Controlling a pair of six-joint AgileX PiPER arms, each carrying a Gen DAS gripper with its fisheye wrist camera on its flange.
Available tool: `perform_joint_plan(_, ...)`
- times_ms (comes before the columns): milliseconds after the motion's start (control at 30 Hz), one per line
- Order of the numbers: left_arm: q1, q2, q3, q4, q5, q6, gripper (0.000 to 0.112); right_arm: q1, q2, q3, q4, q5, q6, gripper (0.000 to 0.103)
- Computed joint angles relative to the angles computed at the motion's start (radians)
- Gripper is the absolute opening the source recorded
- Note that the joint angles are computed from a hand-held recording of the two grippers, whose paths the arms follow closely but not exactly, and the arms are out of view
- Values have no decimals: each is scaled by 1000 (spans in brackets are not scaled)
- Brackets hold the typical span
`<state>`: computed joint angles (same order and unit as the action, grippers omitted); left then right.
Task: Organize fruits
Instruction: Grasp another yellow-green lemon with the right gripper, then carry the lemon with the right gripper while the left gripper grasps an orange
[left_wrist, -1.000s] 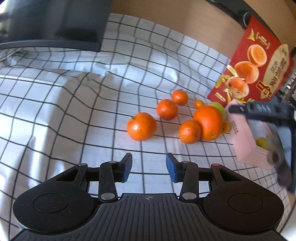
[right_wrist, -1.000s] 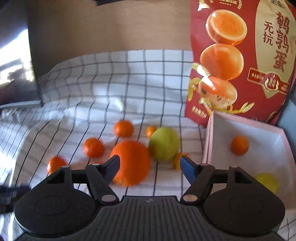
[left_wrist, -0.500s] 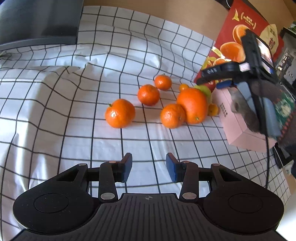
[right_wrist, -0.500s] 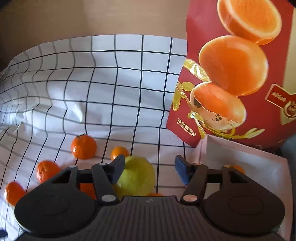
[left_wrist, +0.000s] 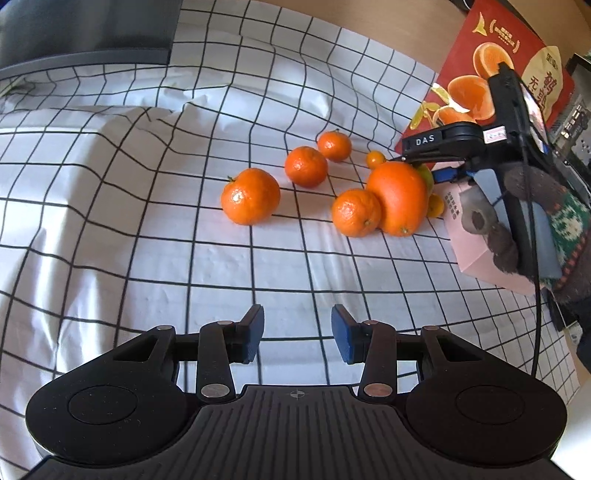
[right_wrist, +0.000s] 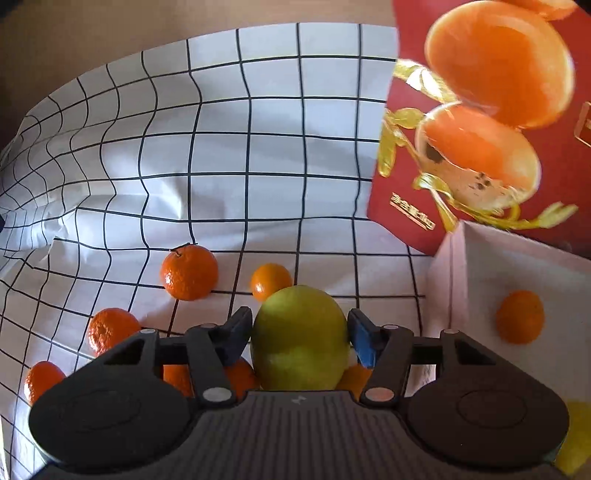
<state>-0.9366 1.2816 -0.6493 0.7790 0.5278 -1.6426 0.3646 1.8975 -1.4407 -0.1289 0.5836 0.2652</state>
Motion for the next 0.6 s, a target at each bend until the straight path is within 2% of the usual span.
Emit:
perform_joint_plan(200, -8, 33, -19, 24, -34, -15, 45, 5, -99, 122, -21, -39, 36, 57)
perform_joint_plan(400, -18, 63, -47, 31, -48, -2, 45, -19, -199, 204, 180, -23, -149, 56)
perform_joint_plan(533, -20, 82, -67, 26, -58, 26, 45, -11, -281, 286, 208, -50, -163, 56)
perform_joint_plan(600, -14, 94, -74, 25, -69, 32, 45, -26, -330, 334, 272, -49, -214, 56)
